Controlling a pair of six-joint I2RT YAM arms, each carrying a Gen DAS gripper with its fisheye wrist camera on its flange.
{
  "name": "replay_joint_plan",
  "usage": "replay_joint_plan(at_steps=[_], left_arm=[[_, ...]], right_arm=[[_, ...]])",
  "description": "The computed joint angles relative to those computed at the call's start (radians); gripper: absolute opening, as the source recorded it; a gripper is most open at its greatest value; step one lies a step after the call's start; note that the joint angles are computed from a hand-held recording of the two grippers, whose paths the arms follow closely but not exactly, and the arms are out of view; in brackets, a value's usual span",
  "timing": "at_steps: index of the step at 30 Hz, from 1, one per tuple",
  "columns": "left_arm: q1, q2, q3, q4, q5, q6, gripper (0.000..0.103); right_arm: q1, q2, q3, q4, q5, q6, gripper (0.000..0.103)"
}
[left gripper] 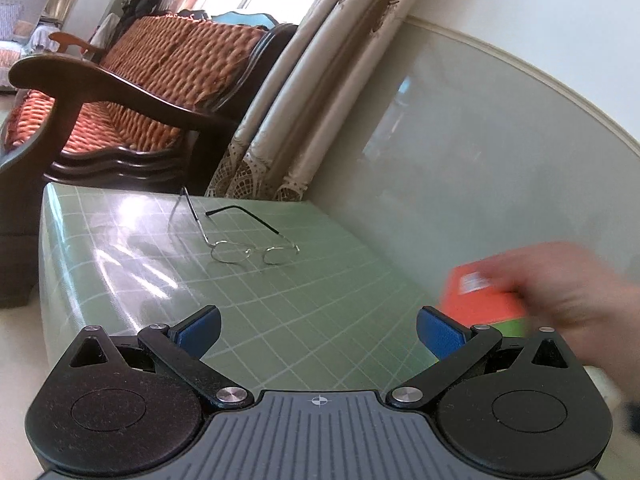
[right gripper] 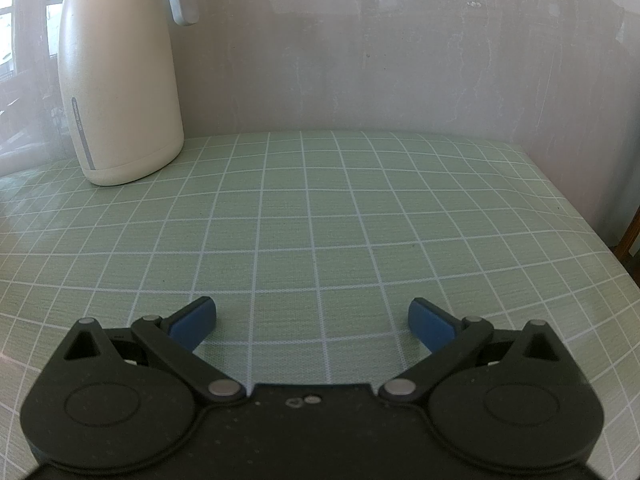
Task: Organize fruits
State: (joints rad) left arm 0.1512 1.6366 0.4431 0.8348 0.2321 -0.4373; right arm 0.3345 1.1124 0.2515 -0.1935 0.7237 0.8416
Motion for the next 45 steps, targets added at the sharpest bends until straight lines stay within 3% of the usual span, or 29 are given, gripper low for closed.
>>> replay_joint_plan(at_steps=[7,11,14,17,36,45], left_arm=[[-0.039,-0.049,-0.024,-0.013,-0.029,0.015,0.103],[-0.120,-0.093,-0.020,-0.083,-0.101,0.051,0.103],[-0.176,-0.128,-0.052,-0.049,-0.155,0.099,0.103],[-0.209,-0.143,-0.045,-0.080,-0.194,0.135,0.103],[-0.193,-0.160,-0.036,-0.120,-0.155,0.131,0.103],[-0.160,-0.130,-0.027,-0.106,-0.083,0.090,0.103]], right_arm=[[0.005,-0.010,-0.002,-0.011,0.002,0.005,0.103],[-0.001,0.002,-0.003,0.004,-0.001,-0.001,0.103],[0.001,0.002,-0.003,0.003,0.001,0.001,0.103],[0.002,-0.001,-0.003,0.001,0.001,0.002,0.103],[-0.007,-0.002,-0.007,0.011,-0.004,-0.009,0.103],[-0.007,-0.002,-0.007,0.012,-0.004,-0.009,0.103]])
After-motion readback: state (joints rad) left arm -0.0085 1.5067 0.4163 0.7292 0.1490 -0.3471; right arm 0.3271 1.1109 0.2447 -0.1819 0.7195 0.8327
